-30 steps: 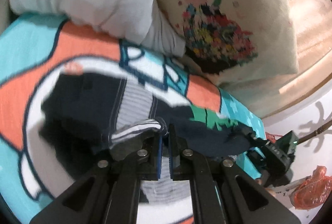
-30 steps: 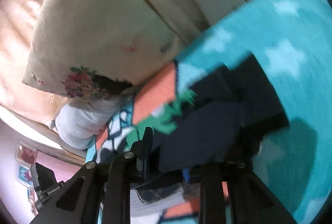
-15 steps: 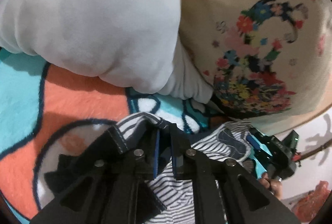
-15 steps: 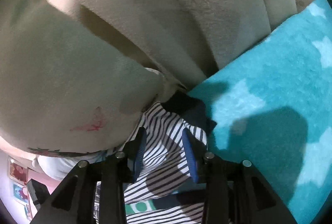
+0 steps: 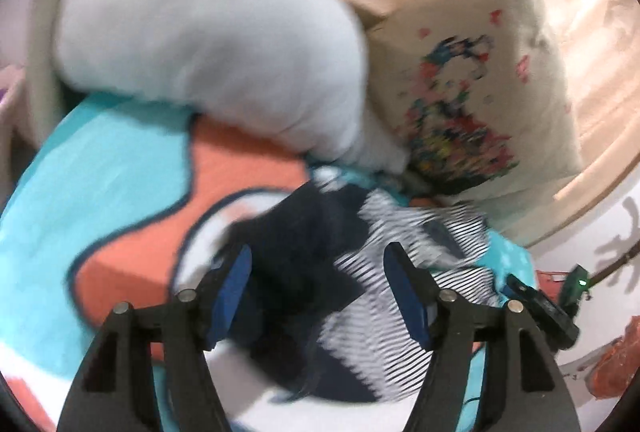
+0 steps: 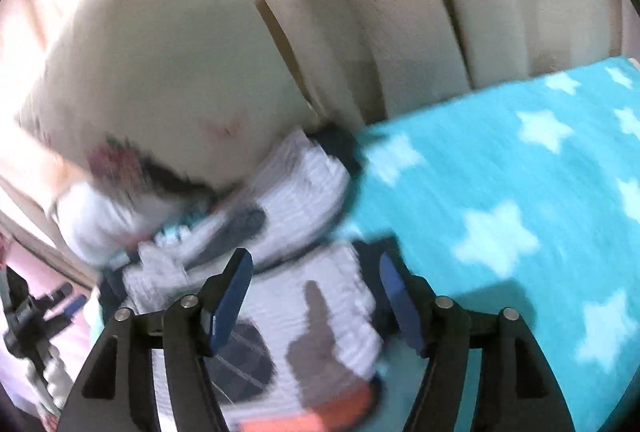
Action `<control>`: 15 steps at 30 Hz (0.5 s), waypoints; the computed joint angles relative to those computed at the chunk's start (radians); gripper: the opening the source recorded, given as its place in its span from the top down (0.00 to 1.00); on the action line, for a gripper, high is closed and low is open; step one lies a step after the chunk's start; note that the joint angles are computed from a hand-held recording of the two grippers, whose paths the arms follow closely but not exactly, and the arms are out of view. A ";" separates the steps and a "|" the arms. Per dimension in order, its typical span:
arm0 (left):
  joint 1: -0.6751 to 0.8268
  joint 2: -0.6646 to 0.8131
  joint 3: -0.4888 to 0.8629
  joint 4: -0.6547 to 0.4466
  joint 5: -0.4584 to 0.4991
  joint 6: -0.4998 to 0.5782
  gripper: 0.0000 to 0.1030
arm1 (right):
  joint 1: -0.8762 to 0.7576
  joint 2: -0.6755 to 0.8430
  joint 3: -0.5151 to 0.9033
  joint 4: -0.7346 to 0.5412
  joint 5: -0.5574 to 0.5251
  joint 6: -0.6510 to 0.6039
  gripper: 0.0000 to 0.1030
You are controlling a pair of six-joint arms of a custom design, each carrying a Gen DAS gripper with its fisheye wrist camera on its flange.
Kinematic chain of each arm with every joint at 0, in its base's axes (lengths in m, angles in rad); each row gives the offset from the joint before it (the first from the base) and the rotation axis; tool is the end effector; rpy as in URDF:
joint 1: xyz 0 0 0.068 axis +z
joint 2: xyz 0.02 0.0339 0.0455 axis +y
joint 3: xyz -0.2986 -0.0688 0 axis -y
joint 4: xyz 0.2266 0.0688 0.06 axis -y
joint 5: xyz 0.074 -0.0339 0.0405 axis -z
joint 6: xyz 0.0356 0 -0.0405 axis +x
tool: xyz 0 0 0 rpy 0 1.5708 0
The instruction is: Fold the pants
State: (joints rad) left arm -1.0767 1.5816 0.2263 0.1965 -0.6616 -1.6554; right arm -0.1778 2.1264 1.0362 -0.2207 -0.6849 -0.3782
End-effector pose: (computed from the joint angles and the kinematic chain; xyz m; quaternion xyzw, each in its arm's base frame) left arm 0.1004 -0.1403 0.1100 -0.3278 0.8683 -0.1248 0.3506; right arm 0.3598 -0.0418 0.0958 -0.1367 0.9250 0.2867 0.2087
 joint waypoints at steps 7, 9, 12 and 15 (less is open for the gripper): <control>-0.109 0.280 -0.069 0.301 0.041 -0.125 0.33 | -0.077 0.026 -0.067 0.046 0.073 -0.068 0.30; -0.074 0.345 -0.070 0.395 0.066 -0.095 0.29 | -0.087 0.053 -0.043 0.034 0.076 -0.060 0.30; -0.044 0.372 -0.023 0.368 0.085 -0.074 0.29 | -0.082 0.055 -0.043 0.041 0.065 -0.054 0.29; -0.036 0.394 0.033 0.299 0.098 -0.096 0.65 | -0.049 0.071 -0.038 0.053 0.047 -0.027 0.29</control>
State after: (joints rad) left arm -1.1132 1.9752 0.2590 0.4955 -0.5635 -1.7511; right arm -0.2272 2.1972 0.9981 -0.1681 -0.6374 -0.4057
